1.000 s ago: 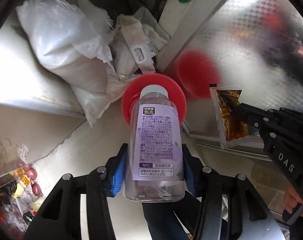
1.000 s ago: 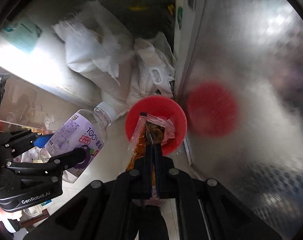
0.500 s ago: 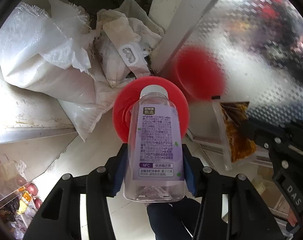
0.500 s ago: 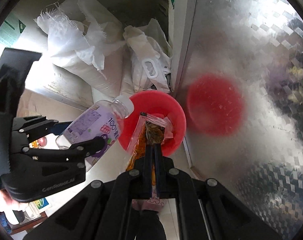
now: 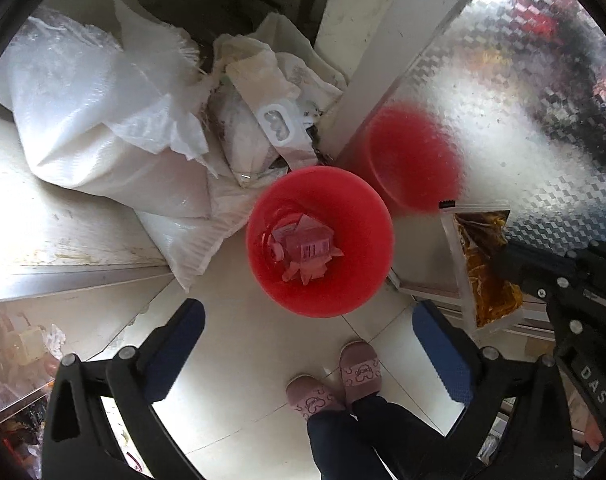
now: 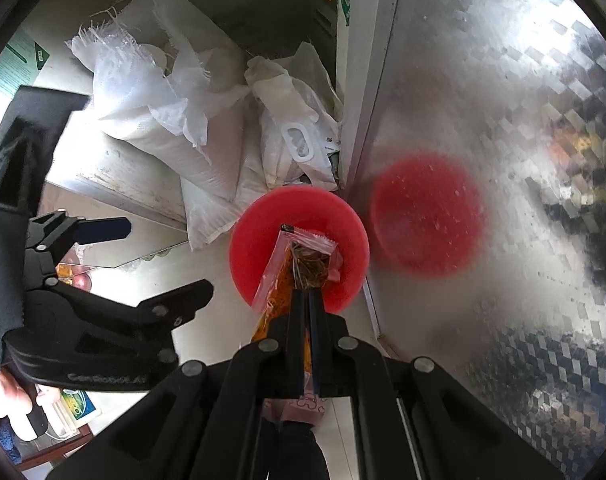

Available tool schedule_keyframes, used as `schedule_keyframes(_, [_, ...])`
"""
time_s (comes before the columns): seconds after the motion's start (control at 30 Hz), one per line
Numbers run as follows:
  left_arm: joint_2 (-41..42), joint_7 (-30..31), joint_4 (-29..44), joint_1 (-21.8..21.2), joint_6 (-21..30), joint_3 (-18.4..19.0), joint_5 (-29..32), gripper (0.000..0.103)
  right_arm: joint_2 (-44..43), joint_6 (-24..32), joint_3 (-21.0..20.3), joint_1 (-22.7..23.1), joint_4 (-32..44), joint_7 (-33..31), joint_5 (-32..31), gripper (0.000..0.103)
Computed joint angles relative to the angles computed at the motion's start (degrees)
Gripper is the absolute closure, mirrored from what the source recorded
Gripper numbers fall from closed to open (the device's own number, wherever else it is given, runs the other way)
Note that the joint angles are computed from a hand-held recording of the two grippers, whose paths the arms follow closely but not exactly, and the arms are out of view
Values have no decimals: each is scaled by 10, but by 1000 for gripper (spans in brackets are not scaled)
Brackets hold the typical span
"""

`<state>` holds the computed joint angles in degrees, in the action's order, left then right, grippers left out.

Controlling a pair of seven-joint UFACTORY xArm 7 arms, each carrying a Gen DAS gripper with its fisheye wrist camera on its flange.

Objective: Collect trash
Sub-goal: 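Open the right gripper over the red bin to drop the sauce packet, then raise both tools back up to the counter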

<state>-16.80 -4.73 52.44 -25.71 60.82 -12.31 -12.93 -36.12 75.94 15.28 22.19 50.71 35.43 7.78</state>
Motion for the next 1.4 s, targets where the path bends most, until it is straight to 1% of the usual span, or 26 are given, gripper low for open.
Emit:
schedule_keyframes(0.07, [-11, 3, -5, 1, -1, 4, -5, 0, 4, 0, 0, 0, 3, 2, 1, 102])
schedule_keyframes(0.17, [-19, -1, -3, 7, 12, 4, 8, 0, 12, -4, 1, 1, 8, 1, 1, 102])
schedule_keyframes(0.37, [-37, 7, -14, 15, 26, 13, 8, 0, 36, -21, 2, 7, 15, -4, 3, 102])
schedule_keyframes(0.47, [-47, 1, -25, 21, 32, 10, 18, 0, 45, -31, 0, 9, 14, -3, 9, 101])
schedule_keyframes(0.73, [-70, -9, -51, 25, 35, 11, 19, 0, 68, -33, 3, 12, 19, -2, -7, 101])
schedule_keyframes(0.8, [-73, -15, -53, 27, 35, 11, 22, 0, 71, -28, 1, 12, 19, 1, -7, 99])
schedule_keyframes(0.83, [-74, -22, -54, 28, 36, 9, 24, 0, 73, -25, 0, 11, 18, 3, -6, 94])
schedule_keyframes(0.87, [-77, -28, -55, 29, 37, 8, 26, 0, 70, -25, -1, 11, 15, 6, -4, 80])
schedule_keyframes(0.9, [-82, -33, -57, 29, 38, 8, 26, 0, 66, -27, -2, 10, 12, 10, -3, 71])
schedule_keyframes(0.93, [-87, -36, -59, 29, 40, 9, 24, 0, 60, -31, -3, 10, 7, 13, -1, 58])
schedule_keyframes(1.0, [-97, -39, -62, 28, 45, 11, 21, 0, 52, -37, -5, 11, 2, 13, 3, 52])
schedule_keyframes(1.03, [-102, -40, -62, 27, 50, 11, 21, 0, 52, -35, -4, 11, 3, 14, 2, 46])
schedule_keyframes(1.07, [-106, -41, -62, 26, 55, 10, 21, 0, 51, -34, -4, 12, 4, 13, 3, 43])
schedule_keyframes(1.1, [-110, -43, -61, 26, 60, 10, 22, 0, 51, -34, -4, 14, 7, 11, 6, 41])
schedule_keyframes(1.17, [-122, -47, -59, 25, 74, 10, 21, 0, 49, -27, -3, 17, 15, 6, 7, 33])
schedule_keyframes(1.2, [-129, -49, -56, 26, 82, 10, 20, 0, 49, -22, -3, 19, 21, 2, 6, 31])
schedule_keyframes(1.3, [-151, -59, -43, 29, 116, 13, 20, 0, 46, 9, 3, 19, 50, -1, -3, 19])
schedule_keyframes(1.4, [-179, -69, -14, 33, 161, 15, 18, 0, 38, 45, 6, 15, 88, 3, -8, 10])
